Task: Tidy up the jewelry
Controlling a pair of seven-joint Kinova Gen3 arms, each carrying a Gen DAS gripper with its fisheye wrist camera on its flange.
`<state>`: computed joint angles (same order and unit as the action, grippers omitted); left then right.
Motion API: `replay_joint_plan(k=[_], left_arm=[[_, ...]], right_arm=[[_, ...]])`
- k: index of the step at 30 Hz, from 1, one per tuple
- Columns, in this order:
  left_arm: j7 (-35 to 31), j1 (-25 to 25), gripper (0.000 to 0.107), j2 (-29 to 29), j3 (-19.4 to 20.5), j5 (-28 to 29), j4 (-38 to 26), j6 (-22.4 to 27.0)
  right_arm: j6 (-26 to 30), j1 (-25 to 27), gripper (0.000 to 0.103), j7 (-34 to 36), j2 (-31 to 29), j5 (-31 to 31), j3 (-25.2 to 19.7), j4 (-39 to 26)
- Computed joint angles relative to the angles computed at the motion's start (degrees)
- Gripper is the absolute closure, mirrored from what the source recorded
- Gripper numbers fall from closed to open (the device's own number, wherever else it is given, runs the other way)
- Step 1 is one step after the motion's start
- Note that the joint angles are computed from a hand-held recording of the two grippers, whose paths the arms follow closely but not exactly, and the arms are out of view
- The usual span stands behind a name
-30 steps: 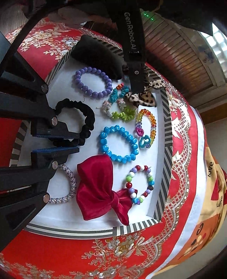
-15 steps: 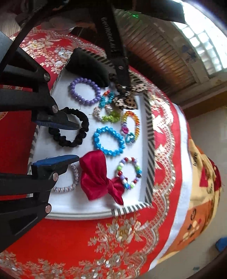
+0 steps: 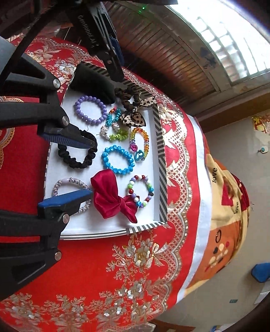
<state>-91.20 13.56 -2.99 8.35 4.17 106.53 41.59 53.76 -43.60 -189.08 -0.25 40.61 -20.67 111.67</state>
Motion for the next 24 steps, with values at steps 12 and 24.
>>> replay_joint_plan(k=[12,24], left_arm=[[4.1,0.0,0.063,-5.3,1.5,-5.5,3.0,-1.3],[3.2,-0.6,0.063,-8.3,1.4,-5.1,4.8,-1.5]], right_arm=[[6.5,-3.5,0.062,-3.7,0.6,2.2,-1.4,-2.8],[10.7,-5.9,0.062,-6.1,0.8,3.3,-2.4,-4.4]])
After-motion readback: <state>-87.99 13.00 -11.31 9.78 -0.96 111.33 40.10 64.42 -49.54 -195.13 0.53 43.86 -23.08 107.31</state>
